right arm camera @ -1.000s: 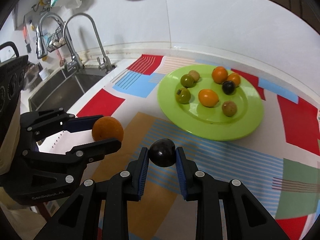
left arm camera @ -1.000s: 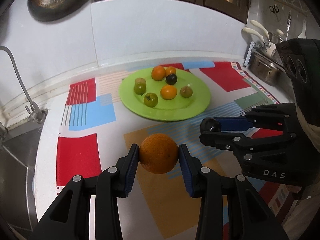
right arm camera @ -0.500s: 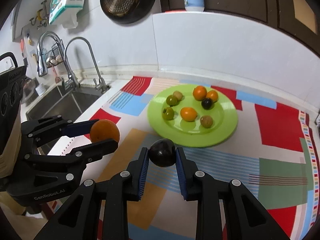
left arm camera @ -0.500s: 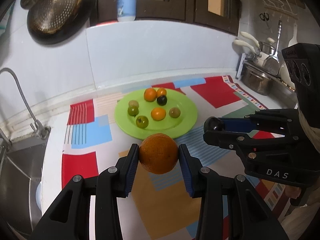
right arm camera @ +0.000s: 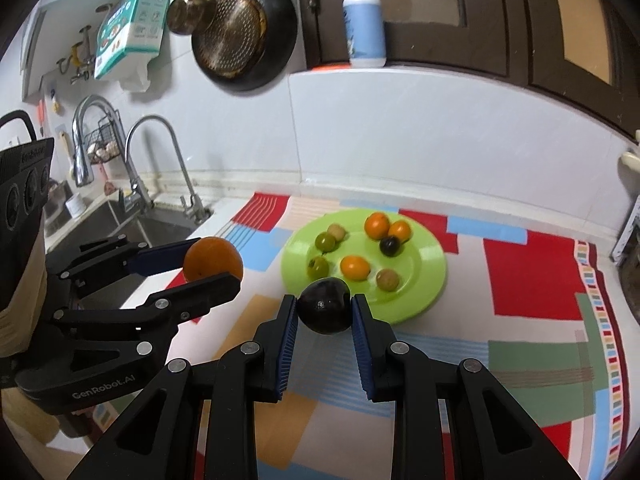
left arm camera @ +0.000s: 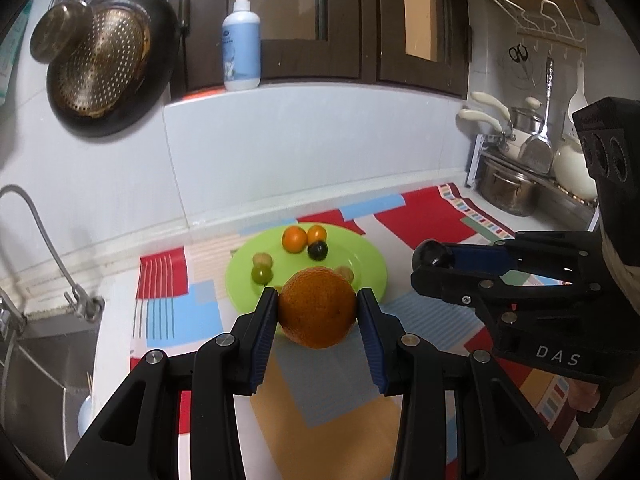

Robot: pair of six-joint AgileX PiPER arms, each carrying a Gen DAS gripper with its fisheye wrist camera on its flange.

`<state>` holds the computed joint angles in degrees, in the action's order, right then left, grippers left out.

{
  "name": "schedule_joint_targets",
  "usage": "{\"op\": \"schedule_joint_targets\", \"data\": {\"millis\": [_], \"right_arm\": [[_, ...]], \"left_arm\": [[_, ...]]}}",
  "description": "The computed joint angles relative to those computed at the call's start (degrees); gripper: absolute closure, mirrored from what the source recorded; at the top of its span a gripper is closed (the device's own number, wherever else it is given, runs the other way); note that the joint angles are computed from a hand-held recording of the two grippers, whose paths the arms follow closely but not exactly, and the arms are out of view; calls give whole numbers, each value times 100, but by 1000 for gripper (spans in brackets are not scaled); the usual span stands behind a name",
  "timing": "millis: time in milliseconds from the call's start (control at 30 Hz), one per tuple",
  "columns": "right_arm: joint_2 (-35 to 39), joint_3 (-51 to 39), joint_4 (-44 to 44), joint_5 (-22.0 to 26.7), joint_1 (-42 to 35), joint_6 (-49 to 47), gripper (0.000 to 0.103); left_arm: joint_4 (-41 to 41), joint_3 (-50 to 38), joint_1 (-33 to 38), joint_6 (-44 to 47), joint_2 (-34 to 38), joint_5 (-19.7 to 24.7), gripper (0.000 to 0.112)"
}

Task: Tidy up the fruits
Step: 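Carry the orange and the plum over the green plate with both tools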

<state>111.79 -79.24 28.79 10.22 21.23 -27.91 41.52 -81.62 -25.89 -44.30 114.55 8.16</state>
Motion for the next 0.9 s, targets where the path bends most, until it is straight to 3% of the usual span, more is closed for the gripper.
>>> {"op": "schedule_joint_targets", "data": {"millis": [267,433,633,900], "right_arm": [[177,-437,-610,-24,-109,620,75],[402,-816,-718,79,-176,726,75],[731,-1340,-753,257,-257,779,75],[1324,-2286,-1216,690,-368,1323,75]], "left_arm": [[-997,-717,76,1064,376,227,72],[-2258,-1292,169,2306,659,473,72],[-2536,-1973,220,2669,1033,747,72],[-3119,-3273,326,3276,1807,1441,72]]}}
